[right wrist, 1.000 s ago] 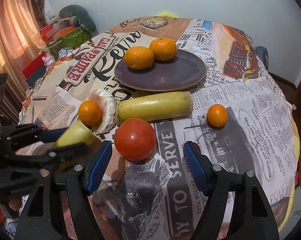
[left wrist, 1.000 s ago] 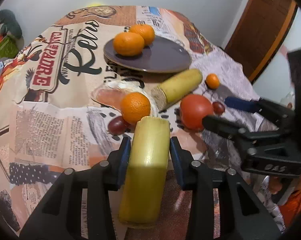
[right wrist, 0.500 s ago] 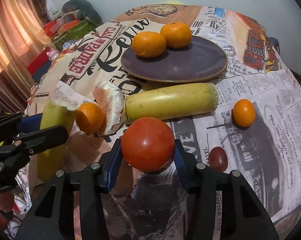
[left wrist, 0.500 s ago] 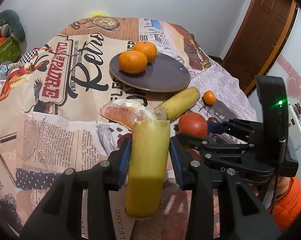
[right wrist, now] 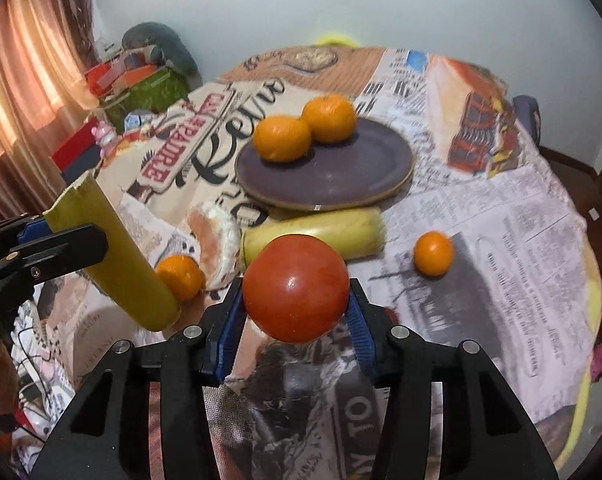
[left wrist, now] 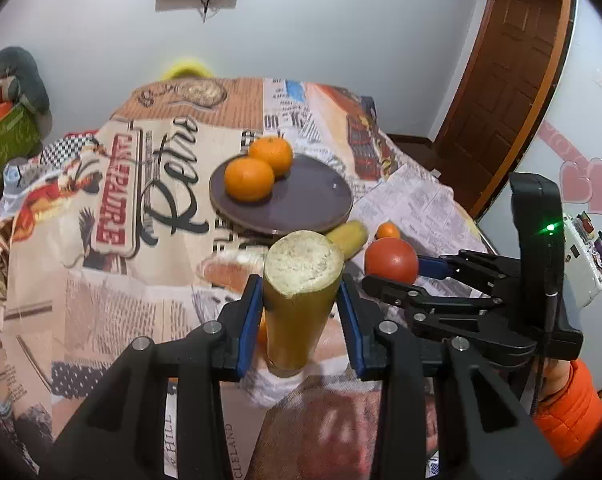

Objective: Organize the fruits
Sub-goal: 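Lift and carry the gourd and tomato toward the purple plate with both grippers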

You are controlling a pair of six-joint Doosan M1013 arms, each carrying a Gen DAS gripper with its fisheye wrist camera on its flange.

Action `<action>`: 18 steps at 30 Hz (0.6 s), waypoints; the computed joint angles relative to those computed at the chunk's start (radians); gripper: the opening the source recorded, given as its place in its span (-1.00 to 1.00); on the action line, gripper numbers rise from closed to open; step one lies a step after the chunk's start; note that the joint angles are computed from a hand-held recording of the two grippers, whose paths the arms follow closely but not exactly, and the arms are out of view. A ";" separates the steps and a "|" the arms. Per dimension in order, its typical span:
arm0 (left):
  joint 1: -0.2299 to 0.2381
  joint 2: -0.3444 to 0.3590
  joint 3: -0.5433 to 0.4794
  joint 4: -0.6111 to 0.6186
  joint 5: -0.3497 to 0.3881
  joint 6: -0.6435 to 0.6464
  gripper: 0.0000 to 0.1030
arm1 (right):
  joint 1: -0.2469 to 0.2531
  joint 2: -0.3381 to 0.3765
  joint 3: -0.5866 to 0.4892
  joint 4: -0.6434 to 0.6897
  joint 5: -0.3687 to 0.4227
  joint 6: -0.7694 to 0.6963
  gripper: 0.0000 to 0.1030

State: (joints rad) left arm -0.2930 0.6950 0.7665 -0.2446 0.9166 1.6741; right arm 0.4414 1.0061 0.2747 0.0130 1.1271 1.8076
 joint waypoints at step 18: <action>-0.007 0.120 -0.255 0.039 0.041 -0.054 -0.28 | -0.020 0.042 -0.137 -0.074 -0.024 0.025 -0.13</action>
